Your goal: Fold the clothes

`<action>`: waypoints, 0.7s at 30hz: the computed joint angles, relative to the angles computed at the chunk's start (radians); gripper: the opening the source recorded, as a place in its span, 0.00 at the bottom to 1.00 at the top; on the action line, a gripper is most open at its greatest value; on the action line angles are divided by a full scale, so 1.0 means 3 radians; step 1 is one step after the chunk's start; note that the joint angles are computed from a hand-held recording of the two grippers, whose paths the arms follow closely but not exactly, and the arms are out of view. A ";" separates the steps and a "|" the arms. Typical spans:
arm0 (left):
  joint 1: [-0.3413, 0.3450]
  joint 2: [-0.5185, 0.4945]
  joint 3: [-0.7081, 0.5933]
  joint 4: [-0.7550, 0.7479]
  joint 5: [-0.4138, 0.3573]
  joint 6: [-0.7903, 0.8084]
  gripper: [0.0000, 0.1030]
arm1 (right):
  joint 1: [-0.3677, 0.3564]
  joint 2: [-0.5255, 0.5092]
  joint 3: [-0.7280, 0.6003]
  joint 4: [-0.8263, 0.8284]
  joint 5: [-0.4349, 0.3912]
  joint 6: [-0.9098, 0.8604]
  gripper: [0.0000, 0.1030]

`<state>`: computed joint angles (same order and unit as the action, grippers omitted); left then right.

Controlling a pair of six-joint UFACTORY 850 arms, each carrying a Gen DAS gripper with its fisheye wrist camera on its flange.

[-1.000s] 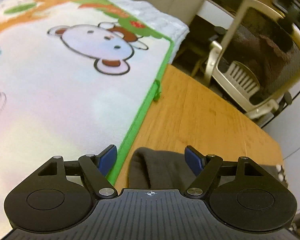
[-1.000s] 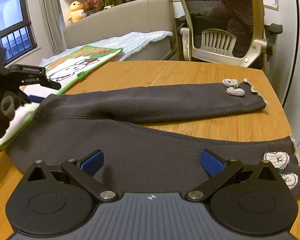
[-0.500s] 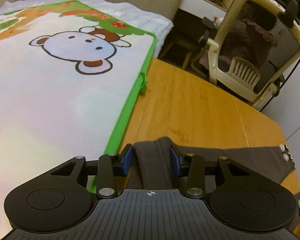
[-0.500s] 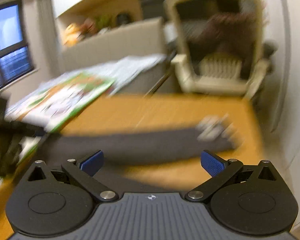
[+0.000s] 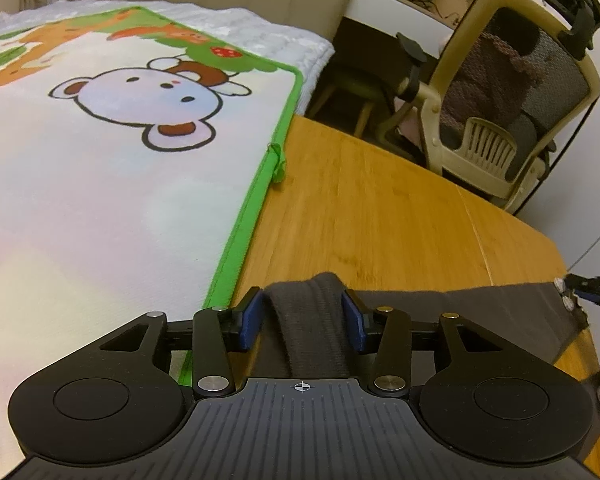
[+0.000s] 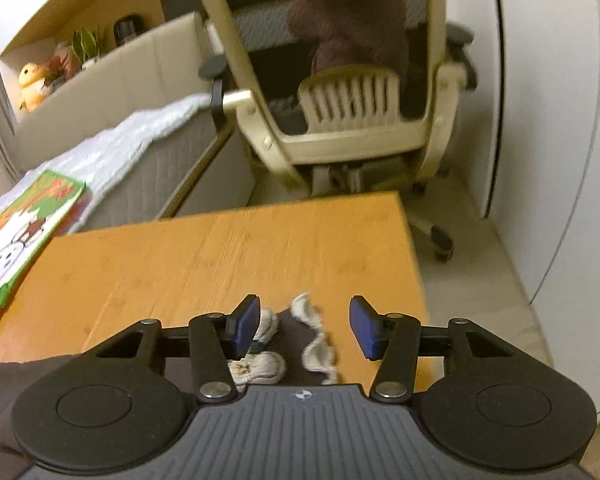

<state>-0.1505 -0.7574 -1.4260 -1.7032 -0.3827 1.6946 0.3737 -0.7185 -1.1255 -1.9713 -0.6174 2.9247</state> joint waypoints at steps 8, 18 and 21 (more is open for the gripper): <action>0.0024 0.0219 0.0191 -0.0702 -0.0194 0.0767 0.37 | 0.0129 0.0078 -0.0073 -0.0009 -0.0130 -0.0285 0.07; 0.0520 0.1251 0.1645 -0.0433 -0.0794 0.1286 0.39 | 0.0942 0.0817 0.1239 0.0561 -0.1210 0.0078 0.08; 0.0574 0.1316 0.1809 -0.0406 -0.0653 0.1389 0.41 | 0.1157 0.0759 0.1362 0.1004 -0.1338 0.0160 0.11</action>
<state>0.0216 -0.3627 -0.8834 -1.8250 -0.5787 2.1113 0.7209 -0.4907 -0.7168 -1.6700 -1.0189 2.9727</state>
